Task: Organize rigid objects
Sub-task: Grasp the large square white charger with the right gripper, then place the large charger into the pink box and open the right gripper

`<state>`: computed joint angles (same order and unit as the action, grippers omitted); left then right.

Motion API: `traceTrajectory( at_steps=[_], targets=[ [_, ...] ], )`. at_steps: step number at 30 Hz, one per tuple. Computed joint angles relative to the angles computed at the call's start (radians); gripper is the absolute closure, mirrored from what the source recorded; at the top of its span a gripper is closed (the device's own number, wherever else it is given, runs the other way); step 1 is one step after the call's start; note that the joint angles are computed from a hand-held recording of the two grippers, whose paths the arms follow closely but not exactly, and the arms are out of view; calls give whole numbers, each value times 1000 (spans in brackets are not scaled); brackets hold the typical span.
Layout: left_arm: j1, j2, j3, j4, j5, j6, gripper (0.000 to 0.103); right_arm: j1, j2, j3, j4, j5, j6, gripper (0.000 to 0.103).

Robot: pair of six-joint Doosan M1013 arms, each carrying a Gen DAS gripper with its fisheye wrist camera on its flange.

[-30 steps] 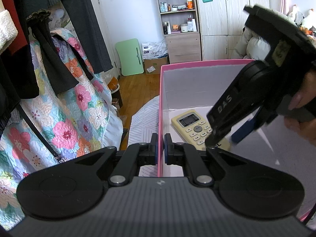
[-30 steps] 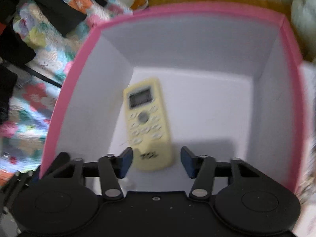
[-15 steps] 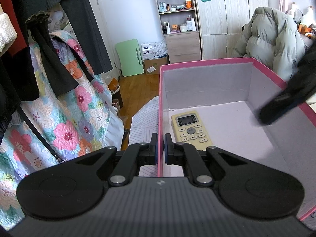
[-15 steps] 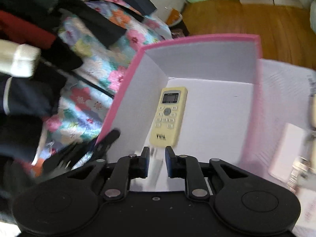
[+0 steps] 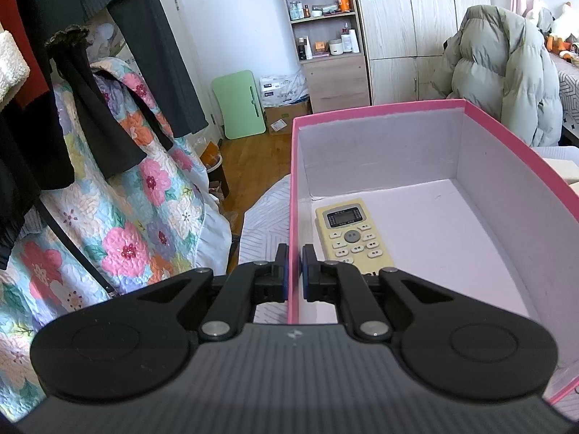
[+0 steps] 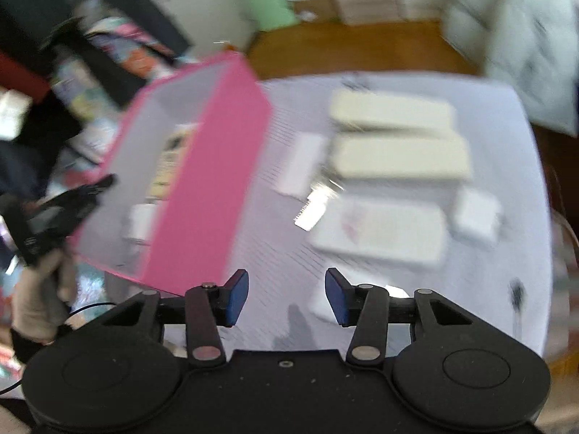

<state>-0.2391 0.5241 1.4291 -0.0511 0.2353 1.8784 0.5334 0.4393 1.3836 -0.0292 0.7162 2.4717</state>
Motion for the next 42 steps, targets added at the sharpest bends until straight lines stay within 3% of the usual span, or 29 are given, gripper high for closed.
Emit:
traceTrajectory(
  at_steps=[3, 9, 13, 19, 22, 29, 35, 40, 42],
  targets=[
    [-1, -1, 0, 12, 1, -12, 97, 7, 2, 22, -45, 23, 73, 41],
    [1, 0, -3, 20, 5, -15, 96, 26, 43, -17, -110, 123, 116, 38],
    [1, 0, -6, 27, 8, -19, 96, 27, 67, -29, -96, 105, 134, 33],
    [1, 1, -7, 32, 12, -22, 96, 43, 124, -89, -210, 167, 149, 33],
    [0, 1, -9, 47, 15, -31, 96, 61, 137, -109, -292, 208, 128, 41],
    [0, -1, -7, 37, 17, -25, 96, 58, 88, -55, -282, 141, 133, 41],
    [-1, 0, -7, 31, 13, -23, 96, 54, 49, -42, -258, 7, 111, 41],
    [-1, 0, -8, 30, 14, -22, 96, 54, 48, -86, -153, -169, -135, 41],
    [-2, 0, -6, 41, 8, -32, 96, 56, 73, -135, -94, -190, -270, 41]
  ],
)
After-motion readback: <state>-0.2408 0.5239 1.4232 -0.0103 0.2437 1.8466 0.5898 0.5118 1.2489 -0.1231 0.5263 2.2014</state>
